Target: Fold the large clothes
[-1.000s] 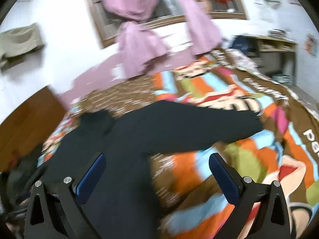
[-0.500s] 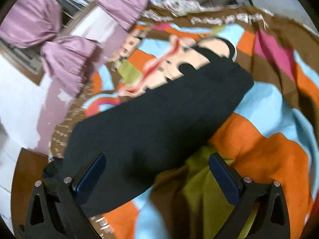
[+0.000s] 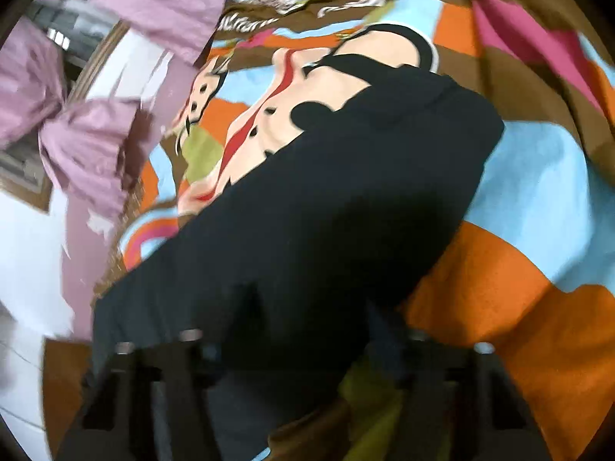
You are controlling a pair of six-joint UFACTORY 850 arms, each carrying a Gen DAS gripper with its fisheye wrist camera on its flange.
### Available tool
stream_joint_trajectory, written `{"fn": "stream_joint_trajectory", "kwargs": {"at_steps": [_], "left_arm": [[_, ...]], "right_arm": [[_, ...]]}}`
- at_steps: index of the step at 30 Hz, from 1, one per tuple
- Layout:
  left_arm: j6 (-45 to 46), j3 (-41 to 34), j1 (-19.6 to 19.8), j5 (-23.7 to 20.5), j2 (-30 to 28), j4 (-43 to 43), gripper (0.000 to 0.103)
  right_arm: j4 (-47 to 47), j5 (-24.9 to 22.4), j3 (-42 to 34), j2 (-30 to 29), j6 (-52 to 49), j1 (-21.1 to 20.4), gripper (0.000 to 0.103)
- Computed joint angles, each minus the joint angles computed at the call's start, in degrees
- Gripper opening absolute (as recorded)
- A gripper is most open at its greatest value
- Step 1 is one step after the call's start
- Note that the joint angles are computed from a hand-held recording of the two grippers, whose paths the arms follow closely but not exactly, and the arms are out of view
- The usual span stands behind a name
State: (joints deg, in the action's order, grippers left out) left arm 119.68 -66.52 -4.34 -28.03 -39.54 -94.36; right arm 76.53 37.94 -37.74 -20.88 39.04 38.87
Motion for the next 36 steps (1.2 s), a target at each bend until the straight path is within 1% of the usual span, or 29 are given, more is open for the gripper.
{"fn": "stream_joint_trajectory", "kwargs": {"at_steps": [1, 2, 3, 5, 7, 9, 12, 15, 17, 18, 20, 21, 23, 24, 25, 26, 27, 29, 31, 33, 35, 36], "left_arm": [[2.55, 0.08, -0.09, 0.36, -0.53, -1.89, 0.101], [4.96, 0.51, 0.08, -0.04, -0.61, -3.98, 0.101], [6.16, 0.59, 0.36, -0.56, -0.79, -5.01, 0.101], [5.42, 0.29, 0.71, -1.14, -1.16, -4.07, 0.101], [1.61, -0.42, 1.39, -2.44, -1.48, -0.15, 0.101], [-5.48, -2.18, 2.70, -5.52, -2.23, 6.71, 0.101], [-13.10, -3.64, 4.87, -10.01, -2.31, 13.99, 0.101], [-18.98, -4.07, 7.39, -11.78, -0.78, 19.37, 0.101], [-22.12, -4.44, 9.37, -13.13, 0.46, 22.83, 0.101], [-23.21, -4.19, 9.78, -13.22, 1.50, 23.75, 0.101], [-25.81, -5.65, 12.05, -13.74, 2.61, 27.03, 0.101], [-26.81, -6.36, 13.18, -13.93, 3.16, 28.40, 0.101], [-28.15, -7.29, 15.08, -13.51, 4.42, 30.28, 0.101], [-28.41, -7.46, 15.74, -13.29, 4.98, 30.70, 0.101], [-29.34, -8.72, 17.29, -13.65, 5.33, 31.86, 0.101], [-29.29, -8.94, 17.93, -13.48, 5.68, 31.79, 0.101], [-28.72, -9.69, 19.58, -13.51, 6.10, 31.33, 0.101], [-24.07, -9.21, 21.92, -13.38, 7.32, 26.83, 0.101], [-16.56, -8.72, 25.03, -15.31, 8.06, 20.42, 0.101], [-13.10, -8.78, 27.38, -17.91, 7.59, 17.39, 0.101], [-14.38, -10.08, 28.88, -20.65, 6.11, 17.89, 0.101], [-15.92, -10.95, 29.62, -22.86, 4.76, 18.62, 0.101]], "right_arm": [[1.33, 1.46, 0.79, 0.52, 1.25, 0.77, 0.020], [1.67, 2.77, 1.21, 0.86, 2.34, 1.23, 0.018], [1.93, 3.45, 1.38, 1.21, 2.24, 1.43, 0.013], [4.86, 4.55, 0.93, 2.33, -2.55, 1.90, 0.011], [9.48, 6.80, -0.49, 3.58, -10.19, 2.65, 0.009], [12.63, 8.97, -2.31, 4.43, -16.32, 2.80, 0.008], [16.02, 13.09, -6.29, 4.88, -25.48, 3.24, 0.007], [17.45, 16.40, -12.82, 3.92, -36.72, 3.77, 0.006], [19.21, 18.60, -18.92, 2.19, -48.58, 4.74, 0.006], [19.64, 19.36, -22.41, 0.77, -54.58, 5.20, 0.006], [18.96, 21.75, -30.96, -3.81, -66.57, 7.12, 0.006], [20.03, 22.02, -34.51, -5.55, -72.42, 7.94, 0.006], [19.27, 20.74, -41.98, -9.97, -82.51, 9.54, 0.006], [18.23, 19.19, -45.77, -12.45, -87.01, 10.39, 0.006], [16.91, 16.53, -48.53, -14.34, -89.61, 10.96, 0.006], [16.19, 13.21, -51.29, -16.25, -91.47, 11.33, 0.006], [16.21, 11.31, -53.22, -17.68, -92.65, 11.56, 0.006], [18.02, 6.01, -58.62, -21.96, -97.35, 11.83, 0.006], [23.58, 2.37, -64.32, -26.48, -105.86, 11.90, 0.006], [31.39, -0.86, -69.61, -30.80, -115.69, 11.68, 0.006], [42.20, -2.78, -75.52, -36.02, -127.68, 11.30, 0.006], [47.67, -2.48, -78.19, -38.06, -133.68, 11.11, 0.006]]}}
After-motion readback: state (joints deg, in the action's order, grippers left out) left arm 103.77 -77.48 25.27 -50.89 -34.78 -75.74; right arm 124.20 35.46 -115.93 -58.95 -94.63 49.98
